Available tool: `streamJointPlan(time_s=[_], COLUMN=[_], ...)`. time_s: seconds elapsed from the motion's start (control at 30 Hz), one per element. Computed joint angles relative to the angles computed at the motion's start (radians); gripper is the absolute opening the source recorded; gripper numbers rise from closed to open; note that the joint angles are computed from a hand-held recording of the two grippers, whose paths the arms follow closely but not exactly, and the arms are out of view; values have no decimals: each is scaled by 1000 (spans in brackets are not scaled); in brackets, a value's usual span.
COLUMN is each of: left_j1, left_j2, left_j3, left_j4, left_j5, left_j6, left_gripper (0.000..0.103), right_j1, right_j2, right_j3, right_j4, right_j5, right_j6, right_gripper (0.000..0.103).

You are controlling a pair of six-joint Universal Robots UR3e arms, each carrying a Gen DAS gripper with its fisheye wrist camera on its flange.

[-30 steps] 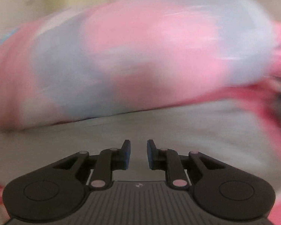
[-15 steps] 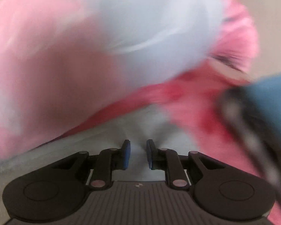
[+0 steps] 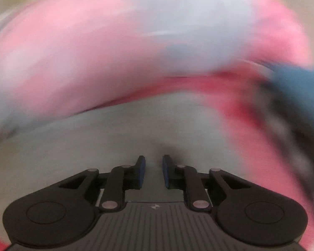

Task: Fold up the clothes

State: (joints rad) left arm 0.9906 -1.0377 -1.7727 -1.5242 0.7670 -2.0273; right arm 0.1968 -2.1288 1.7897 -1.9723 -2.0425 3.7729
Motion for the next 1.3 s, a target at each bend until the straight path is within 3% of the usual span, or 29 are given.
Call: streamJointPlan(time_s=[0.1,0.17,0.27,0.4,0.47,0.53,0.6,0.73,0.83,0.93,1.0,1.13,1.23,1.3], left_j1=[-6,-12,4,69,109,126,113,52,3,-37,-61,-144,-187,-190], left_j2=[2,9,32,93,110,122,127,117,99,64,42,-21,-60,-67], left_j3=[8,17,67,150,204,227,221,172,128,98,78,54,66,81], left_j4=[-6,-12,-115,-334,-474,-541,-528,-399,-266,-148,-65,105,143,127], left_j5=[3,10,0,-41,-65,-80,-83,-81,-61,-40,-30,39,91,101], left_j6=[-6,-23,-2,108,201,260,246,133,27,-42,-77,-174,-260,-296], left_gripper=[70,70,70,74,75,76,76,76,76,76,76,77,77,77], right_j1=[41,187,320,410,356,211,37,-145,-250,-395,-379,-249,-238,-202], right_j2=[-64,-6,44,176,196,136,108,223,284,227,195,207,307,387], right_j3=[-79,-165,-163,-151,-129,-52,-61,-231,-255,-230,-239,-287,-340,-346], right_j4=[241,370,225,1,-1,-62,-51,87,65,62,42,23,80,46], right_j5=[-139,-273,-267,-199,-149,-33,103,181,180,260,263,323,447,344], right_j6=[128,251,270,146,133,94,19,-58,-102,-30,-33,-158,-221,-191], right_gripper=[14,15,16,24,24,24,22,22,22,21,23,28,34,33])
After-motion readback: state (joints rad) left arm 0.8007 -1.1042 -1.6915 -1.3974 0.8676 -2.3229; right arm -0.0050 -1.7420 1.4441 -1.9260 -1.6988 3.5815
